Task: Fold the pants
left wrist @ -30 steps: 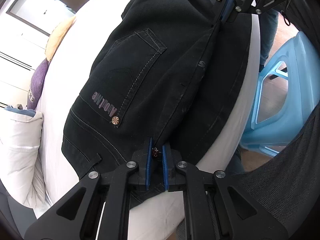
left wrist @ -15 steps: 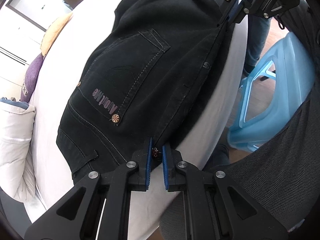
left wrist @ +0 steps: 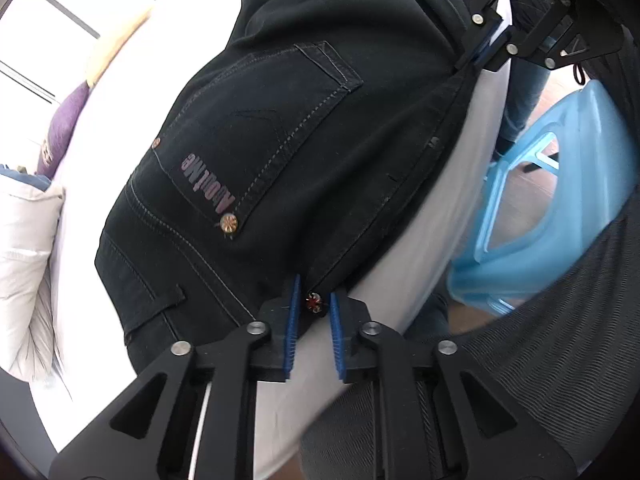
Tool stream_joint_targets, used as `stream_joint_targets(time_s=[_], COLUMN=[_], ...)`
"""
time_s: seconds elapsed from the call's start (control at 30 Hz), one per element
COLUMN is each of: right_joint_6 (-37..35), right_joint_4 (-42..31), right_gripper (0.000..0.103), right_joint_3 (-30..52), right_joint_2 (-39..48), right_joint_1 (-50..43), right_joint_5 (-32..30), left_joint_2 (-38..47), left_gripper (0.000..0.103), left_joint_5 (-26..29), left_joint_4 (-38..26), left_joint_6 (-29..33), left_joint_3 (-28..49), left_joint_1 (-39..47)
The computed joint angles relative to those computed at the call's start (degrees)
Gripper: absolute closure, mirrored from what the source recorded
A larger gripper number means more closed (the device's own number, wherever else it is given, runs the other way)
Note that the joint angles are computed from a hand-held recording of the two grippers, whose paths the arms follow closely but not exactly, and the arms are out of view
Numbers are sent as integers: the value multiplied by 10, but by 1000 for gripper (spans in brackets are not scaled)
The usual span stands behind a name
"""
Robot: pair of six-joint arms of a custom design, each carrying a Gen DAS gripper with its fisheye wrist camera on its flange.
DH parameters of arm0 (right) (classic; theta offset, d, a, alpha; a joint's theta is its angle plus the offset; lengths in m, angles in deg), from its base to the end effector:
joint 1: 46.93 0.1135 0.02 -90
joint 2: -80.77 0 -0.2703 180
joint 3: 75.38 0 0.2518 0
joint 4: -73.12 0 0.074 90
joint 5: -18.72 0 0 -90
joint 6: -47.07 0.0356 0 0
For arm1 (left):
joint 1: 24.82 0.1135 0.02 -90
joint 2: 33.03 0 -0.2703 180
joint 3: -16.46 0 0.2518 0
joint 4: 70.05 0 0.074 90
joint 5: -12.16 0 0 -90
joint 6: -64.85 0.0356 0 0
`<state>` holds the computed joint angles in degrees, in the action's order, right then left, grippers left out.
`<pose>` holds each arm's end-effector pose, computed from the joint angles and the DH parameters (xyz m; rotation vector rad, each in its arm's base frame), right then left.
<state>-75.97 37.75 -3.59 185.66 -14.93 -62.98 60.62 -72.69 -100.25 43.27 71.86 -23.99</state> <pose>0.2915 0.1761 0.1356 -1.4518 2.3480 -0.2050 0.2752 0.0008 0.1256 1.5633 2.2929 0.1974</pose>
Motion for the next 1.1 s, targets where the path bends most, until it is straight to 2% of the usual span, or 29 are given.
stream_joint_targets(time_s=[0.07,0.17,0.23,0.3,0.4,0.5,0.53,0.6,0.63,0.67,0.7,0.77,0.87,1.0,1.1], right_joint_6=[11,32,46,64,92,128,137,161,171,179,186,192,214,268,295], right_joint_4=[2,13,23,39,56,69,69,66,63,58,59,63,56,55,36], right_gripper=[98,98,98,97,96,94,93,88,82,79,78,78,78,78,78], right_joint_3=[-6,-19,-29,-44,-60,-69,-70,-72,-74,-76,-85,-107,-133,-170,-154], right_joint_2=[-6,-17,-23,-32,-42,-46,-47,-52,-54,-58,-67,-90,-134,-209,-216], right_joint_1=[-7,-14,-16,-21,-32,-46,-54,-76,-86,-96,-106,-125,-175,-315,-458], right_joint_5=[-13,-27,-31,-39,-54,-81,-95,-132,-149,-162,-168,-173,-219,-342,-427], left_joint_2=[-15,-21,-34,-28,-21,1,23,77,98,92,92,96,58,31,76], left_gripper=[84,84,84,84,84,84,84,84,84,84,84,83,83,83,83], left_joint_5=[-14,-19,-7,31,84,106,104,64,41,56,75,105,61,92,40], left_joint_4=[-66,-178,-196,-231,-230,-172,-165,-126,-86,-47,-50,-112,-128,-134,-117], left_joint_6=[6,7,-18,-63,-155,-245,-266,-297,-305,-311,-322,-335,-322,-391,-436], left_joint_3=[27,95,125,169,192,169,169,155,134,109,112,149,153,188,221], left_joint_1=[-4,1,6,9,-15,-63,-75,-108,-118,-112,-101,-80,-89,-123,-198])
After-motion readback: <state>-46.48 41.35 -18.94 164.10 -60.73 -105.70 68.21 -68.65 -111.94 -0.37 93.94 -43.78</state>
